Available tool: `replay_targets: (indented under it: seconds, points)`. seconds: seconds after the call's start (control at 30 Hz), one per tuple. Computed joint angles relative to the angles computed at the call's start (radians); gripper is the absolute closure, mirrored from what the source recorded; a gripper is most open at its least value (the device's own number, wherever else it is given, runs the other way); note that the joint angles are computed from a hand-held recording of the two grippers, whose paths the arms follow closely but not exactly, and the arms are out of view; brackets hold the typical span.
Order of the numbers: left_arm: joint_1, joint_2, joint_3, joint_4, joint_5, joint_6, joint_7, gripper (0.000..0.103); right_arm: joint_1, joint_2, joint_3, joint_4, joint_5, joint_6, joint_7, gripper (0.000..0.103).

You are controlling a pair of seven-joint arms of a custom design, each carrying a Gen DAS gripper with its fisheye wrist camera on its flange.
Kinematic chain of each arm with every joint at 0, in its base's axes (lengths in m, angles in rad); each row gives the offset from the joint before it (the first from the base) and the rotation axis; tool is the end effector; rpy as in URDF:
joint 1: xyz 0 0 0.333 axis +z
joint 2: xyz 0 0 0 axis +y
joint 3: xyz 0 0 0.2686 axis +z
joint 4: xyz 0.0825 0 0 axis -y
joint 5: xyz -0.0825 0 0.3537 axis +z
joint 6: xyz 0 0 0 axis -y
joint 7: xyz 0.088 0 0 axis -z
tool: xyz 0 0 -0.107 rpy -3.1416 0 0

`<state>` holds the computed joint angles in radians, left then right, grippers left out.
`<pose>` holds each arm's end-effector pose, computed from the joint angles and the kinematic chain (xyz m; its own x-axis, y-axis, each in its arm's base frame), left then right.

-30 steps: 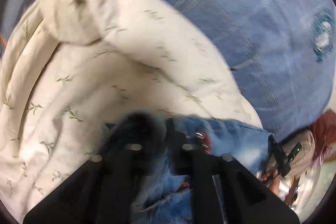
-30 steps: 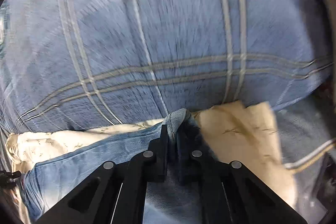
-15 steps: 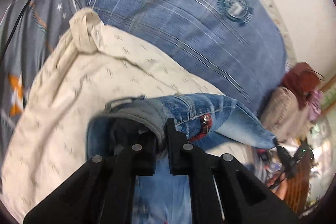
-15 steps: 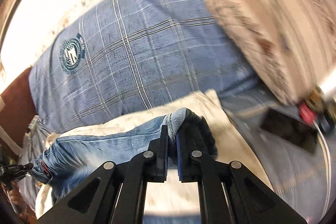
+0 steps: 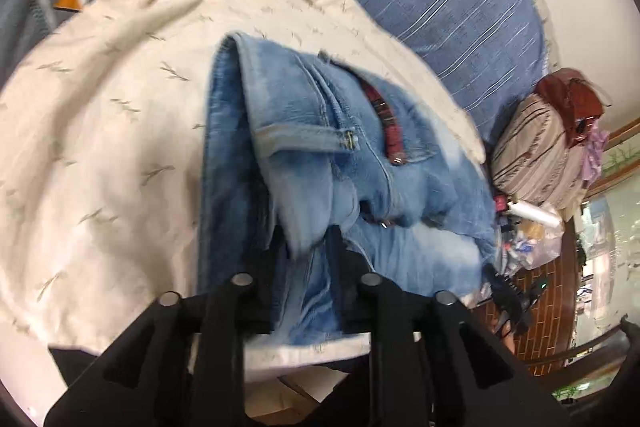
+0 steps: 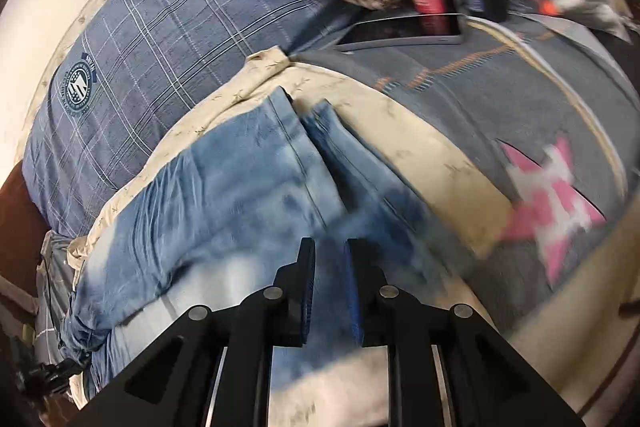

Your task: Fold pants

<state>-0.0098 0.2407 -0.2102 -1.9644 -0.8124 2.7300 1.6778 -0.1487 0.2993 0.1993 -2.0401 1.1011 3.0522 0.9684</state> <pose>0.5931 -0.0987 0.3747 0.1883 -0.7843 0.5911 -0.8476 -0.4338 -0.3056 0.5789 -0.0450 0.3238 -0.2587 -0.8640 -0.4319 -0.6798 0.4805 -0.5541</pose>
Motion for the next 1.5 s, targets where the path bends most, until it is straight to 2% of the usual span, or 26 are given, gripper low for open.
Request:
replay_targets:
  seconds: [0.03,0.07,0.1,0.13,0.17,0.23,0.27,0.33,0.4,0.53,0.67,0.77,0.8,0.87,0.97,1.03,1.2,1.37,1.47,1.5]
  points:
    - [0.014,-0.035,-0.015,-0.037,-0.059,0.021,0.049,0.063,-0.034,-0.033,0.048,-0.023,0.099,0.003,-0.095,0.081]
    - [0.019,-0.061,-0.023,-0.065,-0.116,0.042,0.091,0.043,-0.046,-0.054,0.068,-0.031,0.193,-0.008,-0.178,0.070]
    - [0.021,-0.085,-0.030,-0.087,-0.186,0.069,0.138,0.035,-0.055,-0.079,0.085,-0.039,0.296,-0.037,-0.263,0.062]
    - [0.019,-0.096,-0.033,-0.095,-0.257,0.089,0.187,0.024,-0.050,-0.093,0.085,-0.042,0.342,-0.078,-0.293,0.050]
    - [0.014,-0.094,-0.031,-0.088,-0.302,0.095,0.216,0.020,-0.045,-0.098,0.084,-0.037,0.378,-0.131,-0.315,0.049]
    - [0.005,-0.059,-0.024,-0.042,-0.354,0.078,0.242,0.020,-0.026,-0.073,0.077,-0.002,0.371,-0.282,-0.293,0.049]
    - [0.002,-0.033,-0.018,-0.014,-0.345,0.060,0.224,0.020,-0.015,-0.053,0.071,0.023,0.363,-0.341,-0.274,0.049]
    - [-0.003,0.029,-0.010,0.051,-0.298,0.016,0.148,0.020,0.004,0.031,0.069,0.115,0.351,-0.514,-0.230,0.049]
    - [0.004,0.081,-0.017,0.103,-0.278,-0.019,0.110,0.020,0.040,0.102,0.061,0.191,0.329,-0.588,-0.183,0.049]
    - [0.009,0.115,-0.029,0.132,-0.215,-0.004,0.058,0.020,0.123,0.261,0.035,0.380,0.253,-0.680,-0.047,0.049]
    - [0.031,0.162,-0.041,0.174,-0.206,-0.021,0.028,0.020,0.142,0.375,0.061,0.501,0.272,-0.663,0.028,0.047]
    - [0.027,0.220,-0.025,0.230,-0.128,-0.040,-0.060,0.021,0.122,0.410,0.113,0.528,0.406,-0.603,-0.064,0.048]
    - [0.037,0.245,-0.030,0.257,-0.119,-0.060,-0.082,0.022,0.125,0.411,0.113,0.529,0.417,-0.595,-0.075,0.052]
    - [0.067,0.275,-0.052,0.291,-0.129,-0.100,-0.091,0.055,0.141,0.415,0.104,0.541,0.399,-0.583,-0.074,0.093]
    - [0.080,0.246,-0.067,0.263,-0.124,-0.084,-0.072,0.068,0.139,0.368,0.109,0.493,0.423,-0.555,-0.143,0.097]
    - [0.083,0.207,-0.074,0.218,-0.132,-0.063,-0.043,0.070,0.135,0.306,0.104,0.431,0.452,-0.559,-0.209,0.098]
    - [0.080,0.058,-0.087,0.058,-0.227,-0.016,0.071,0.073,0.130,0.105,0.065,0.207,0.537,-0.623,-0.360,0.099]
    - [0.029,-0.071,-0.059,-0.089,-0.327,0.016,0.175,0.072,0.162,0.001,0.004,0.045,0.548,-0.675,-0.377,0.099]
    - [-0.028,-0.073,-0.024,-0.138,-0.229,0.041,0.108,0.072,0.197,0.021,-0.036,0.020,0.530,-0.680,-0.321,0.099]
    - [-0.044,-0.051,-0.007,-0.134,-0.157,0.037,0.039,0.072,0.213,0.040,-0.050,0.027,0.509,-0.671,-0.289,0.099]
